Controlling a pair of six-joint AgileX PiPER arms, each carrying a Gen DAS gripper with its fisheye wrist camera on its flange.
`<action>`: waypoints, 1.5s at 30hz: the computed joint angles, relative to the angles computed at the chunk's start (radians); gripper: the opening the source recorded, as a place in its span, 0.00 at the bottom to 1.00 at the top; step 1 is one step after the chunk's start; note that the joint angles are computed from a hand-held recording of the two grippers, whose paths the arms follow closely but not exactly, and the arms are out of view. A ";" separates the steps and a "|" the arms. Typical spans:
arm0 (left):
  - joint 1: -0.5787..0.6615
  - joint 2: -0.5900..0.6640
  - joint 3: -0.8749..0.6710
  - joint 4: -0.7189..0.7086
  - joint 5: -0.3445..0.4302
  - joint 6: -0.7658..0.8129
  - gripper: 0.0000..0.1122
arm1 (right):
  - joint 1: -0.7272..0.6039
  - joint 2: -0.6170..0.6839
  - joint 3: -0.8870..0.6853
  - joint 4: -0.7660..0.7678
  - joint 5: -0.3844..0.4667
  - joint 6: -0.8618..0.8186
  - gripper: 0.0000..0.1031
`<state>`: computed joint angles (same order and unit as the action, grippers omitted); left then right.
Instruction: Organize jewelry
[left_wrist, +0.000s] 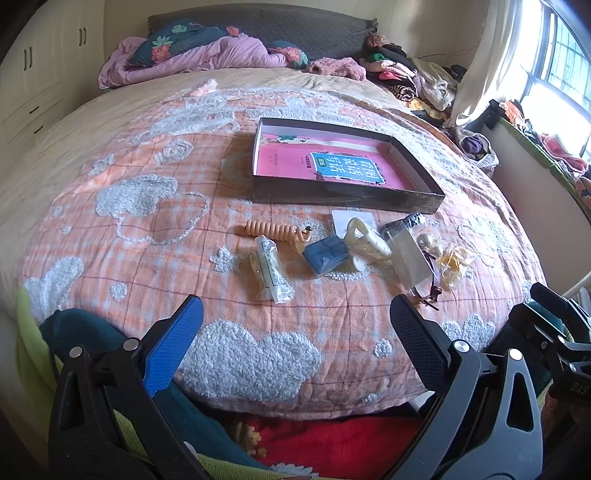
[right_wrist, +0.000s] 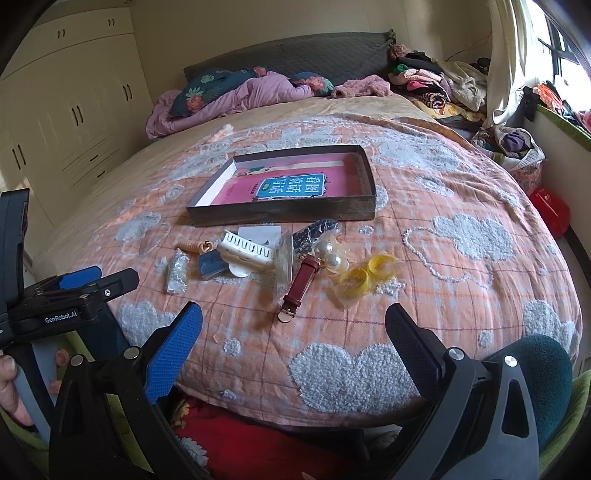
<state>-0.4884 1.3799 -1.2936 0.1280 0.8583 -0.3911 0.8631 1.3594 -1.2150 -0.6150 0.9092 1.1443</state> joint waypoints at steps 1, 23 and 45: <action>0.000 0.000 0.001 0.000 -0.002 0.000 0.84 | 0.000 0.001 -0.001 -0.001 0.000 0.001 0.96; -0.003 0.008 -0.013 0.000 0.004 0.004 0.84 | 0.002 0.004 -0.004 -0.001 -0.001 -0.001 0.96; 0.076 0.070 -0.024 -0.029 -0.029 0.051 0.84 | -0.123 0.049 -0.021 0.103 -0.107 -0.140 0.96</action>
<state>-0.4124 1.4495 -1.3180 0.0993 0.8297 -0.3397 0.7397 1.4080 -1.2364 -0.5121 0.8022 1.0047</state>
